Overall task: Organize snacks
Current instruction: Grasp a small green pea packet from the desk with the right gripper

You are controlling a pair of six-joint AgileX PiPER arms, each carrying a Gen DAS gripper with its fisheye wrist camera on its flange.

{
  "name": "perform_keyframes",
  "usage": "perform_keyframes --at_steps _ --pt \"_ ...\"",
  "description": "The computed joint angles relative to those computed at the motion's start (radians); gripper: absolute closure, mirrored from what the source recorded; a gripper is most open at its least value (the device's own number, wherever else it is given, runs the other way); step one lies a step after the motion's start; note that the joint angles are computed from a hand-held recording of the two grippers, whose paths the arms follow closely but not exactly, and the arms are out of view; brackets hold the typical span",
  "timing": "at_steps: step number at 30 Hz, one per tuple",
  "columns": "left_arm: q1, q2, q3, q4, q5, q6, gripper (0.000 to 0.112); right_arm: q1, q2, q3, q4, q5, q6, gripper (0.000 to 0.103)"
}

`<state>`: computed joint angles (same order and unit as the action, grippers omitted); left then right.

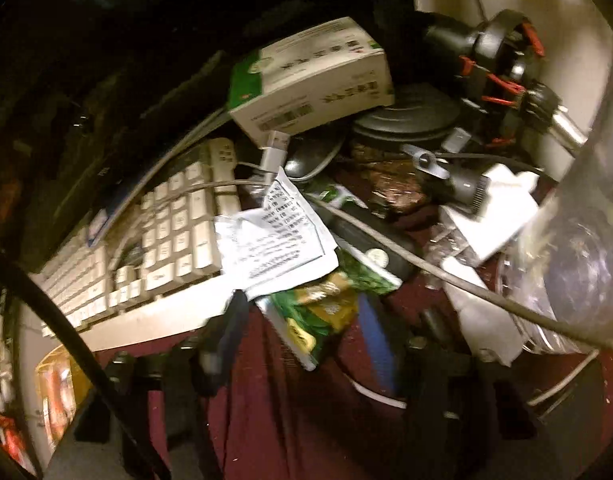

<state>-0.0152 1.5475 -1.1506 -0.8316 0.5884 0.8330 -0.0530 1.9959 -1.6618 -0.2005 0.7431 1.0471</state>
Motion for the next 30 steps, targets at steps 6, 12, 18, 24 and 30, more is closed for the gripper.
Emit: perform_keyframes --at_steps 6,12,18,24,30 --pt "0.001 0.0 0.002 0.001 0.002 -0.001 0.028 -0.012 -0.05 0.11 0.059 -0.089 -0.055 0.072" --pt "-0.004 0.0 0.006 -0.005 0.003 0.001 0.028 -0.02 -0.059 0.099 0.003 -0.073 0.117 0.056" --pt "0.007 -0.002 0.014 -0.034 0.022 0.036 0.028 0.011 0.031 -0.03 -0.115 0.047 0.31 0.061" --pt "0.017 0.0 0.019 -0.043 0.033 0.045 0.028 0.012 -0.117 0.223 -0.071 -0.145 0.138 0.09" --pt "-0.029 0.013 0.007 -0.003 0.031 0.009 0.028 0.048 -0.279 0.453 0.039 -0.284 -0.077 0.103"
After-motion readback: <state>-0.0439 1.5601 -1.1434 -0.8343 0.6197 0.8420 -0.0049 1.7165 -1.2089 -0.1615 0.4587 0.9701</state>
